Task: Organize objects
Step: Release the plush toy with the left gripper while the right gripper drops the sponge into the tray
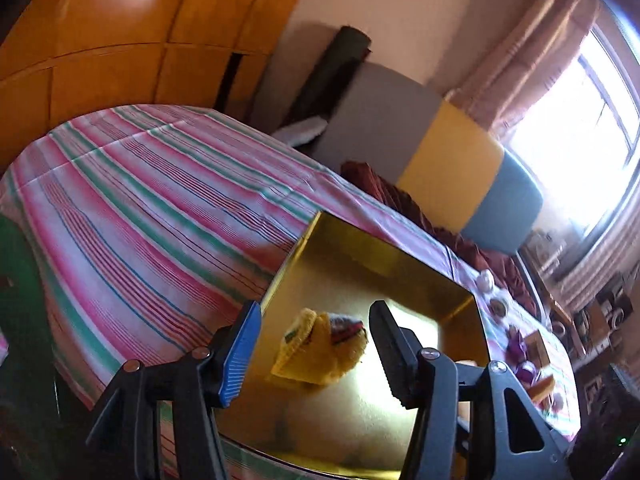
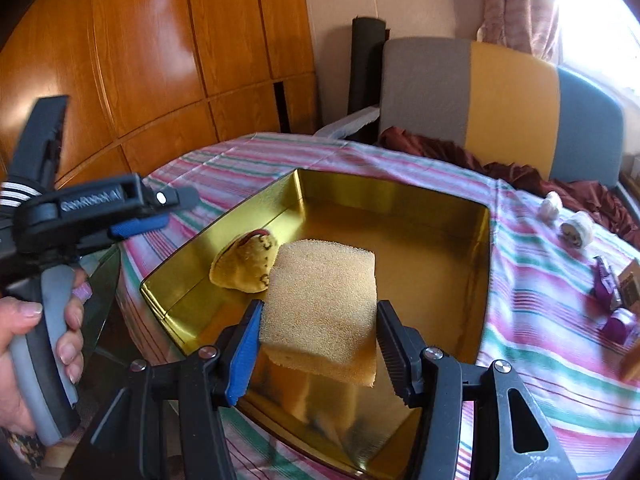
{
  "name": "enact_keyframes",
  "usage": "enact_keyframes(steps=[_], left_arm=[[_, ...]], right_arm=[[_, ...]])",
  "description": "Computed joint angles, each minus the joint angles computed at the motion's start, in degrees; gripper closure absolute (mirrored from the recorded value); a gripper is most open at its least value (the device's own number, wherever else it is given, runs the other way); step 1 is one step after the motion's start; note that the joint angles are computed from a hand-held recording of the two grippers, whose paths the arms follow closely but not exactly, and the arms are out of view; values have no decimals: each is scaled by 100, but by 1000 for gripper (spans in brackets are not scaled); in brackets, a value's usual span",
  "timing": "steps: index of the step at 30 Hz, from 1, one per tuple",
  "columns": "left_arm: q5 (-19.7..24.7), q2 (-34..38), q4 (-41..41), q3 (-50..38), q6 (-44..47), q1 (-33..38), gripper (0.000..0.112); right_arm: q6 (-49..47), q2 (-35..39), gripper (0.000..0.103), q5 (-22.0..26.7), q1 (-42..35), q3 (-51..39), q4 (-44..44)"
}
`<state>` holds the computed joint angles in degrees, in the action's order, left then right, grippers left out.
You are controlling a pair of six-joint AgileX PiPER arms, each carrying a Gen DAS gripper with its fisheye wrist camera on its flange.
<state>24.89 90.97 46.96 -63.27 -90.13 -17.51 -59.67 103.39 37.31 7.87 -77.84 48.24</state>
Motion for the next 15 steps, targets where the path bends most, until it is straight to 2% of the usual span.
enact_keyframes(steps=[3,10,12,14,15], left_arm=[[150,-33,342,-4,-355,-23,55],[227,-115,826,43,-842,-142,55],[200,-138,865,80,-902,-138,55],[91,-142,782,102,-838,-96,55],[65,-152,827,124,-904,-98,55]], right_arm=[[280,199,46,223,122,-246,-165],[1226,556,46,332,459,-680,-703],[1472,680,39,416,527,-821,-813],[1527,748,17,565,564,-881,-812],[1454,748,16,657,557,-872,-734]])
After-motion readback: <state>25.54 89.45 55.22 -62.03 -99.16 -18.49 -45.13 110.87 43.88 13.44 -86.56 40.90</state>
